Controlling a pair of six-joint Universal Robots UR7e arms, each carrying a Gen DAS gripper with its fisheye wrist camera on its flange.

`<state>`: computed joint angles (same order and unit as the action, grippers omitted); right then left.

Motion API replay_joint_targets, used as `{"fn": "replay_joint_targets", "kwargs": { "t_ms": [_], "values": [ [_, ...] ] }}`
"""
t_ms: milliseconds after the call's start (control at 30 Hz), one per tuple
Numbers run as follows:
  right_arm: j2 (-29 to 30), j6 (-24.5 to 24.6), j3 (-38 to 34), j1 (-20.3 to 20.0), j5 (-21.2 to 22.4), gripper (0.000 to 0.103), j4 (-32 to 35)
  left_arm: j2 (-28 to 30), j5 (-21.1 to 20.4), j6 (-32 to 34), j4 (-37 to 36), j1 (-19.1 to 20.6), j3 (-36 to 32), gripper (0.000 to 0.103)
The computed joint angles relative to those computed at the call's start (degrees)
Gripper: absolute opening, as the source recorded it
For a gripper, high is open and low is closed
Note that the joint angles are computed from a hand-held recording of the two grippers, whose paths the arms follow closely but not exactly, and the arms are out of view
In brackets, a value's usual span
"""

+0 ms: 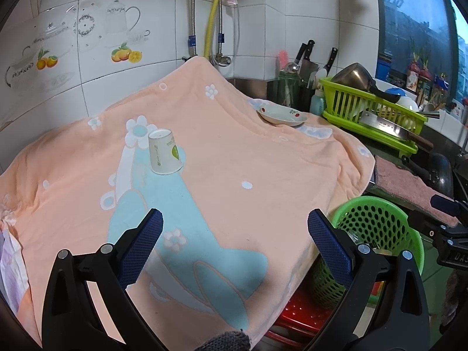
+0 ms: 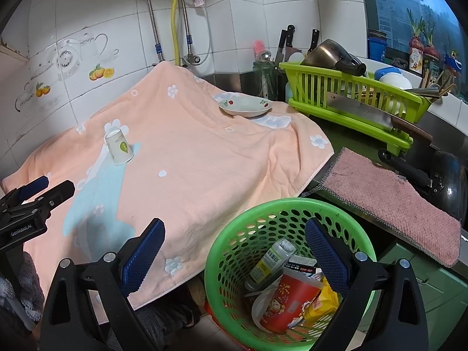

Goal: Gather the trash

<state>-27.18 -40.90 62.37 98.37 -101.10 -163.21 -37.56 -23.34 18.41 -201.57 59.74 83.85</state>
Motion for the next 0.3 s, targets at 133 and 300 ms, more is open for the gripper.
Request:
{"fn": "replay_joint_targets", "kwargs": {
  "t_ms": [133,300],
  "values": [
    [0.04,-0.16,0.05,0.08,0.09,0.093,-0.07,0.02,0.0,-0.13,0.1,0.04,0.02,0.098],
    [0.12,-0.03,-0.03,0.04,0.02,0.093,-0.02,0.12,-0.01,-0.56,0.45,0.2,-0.07,0.098]
  ]
}}
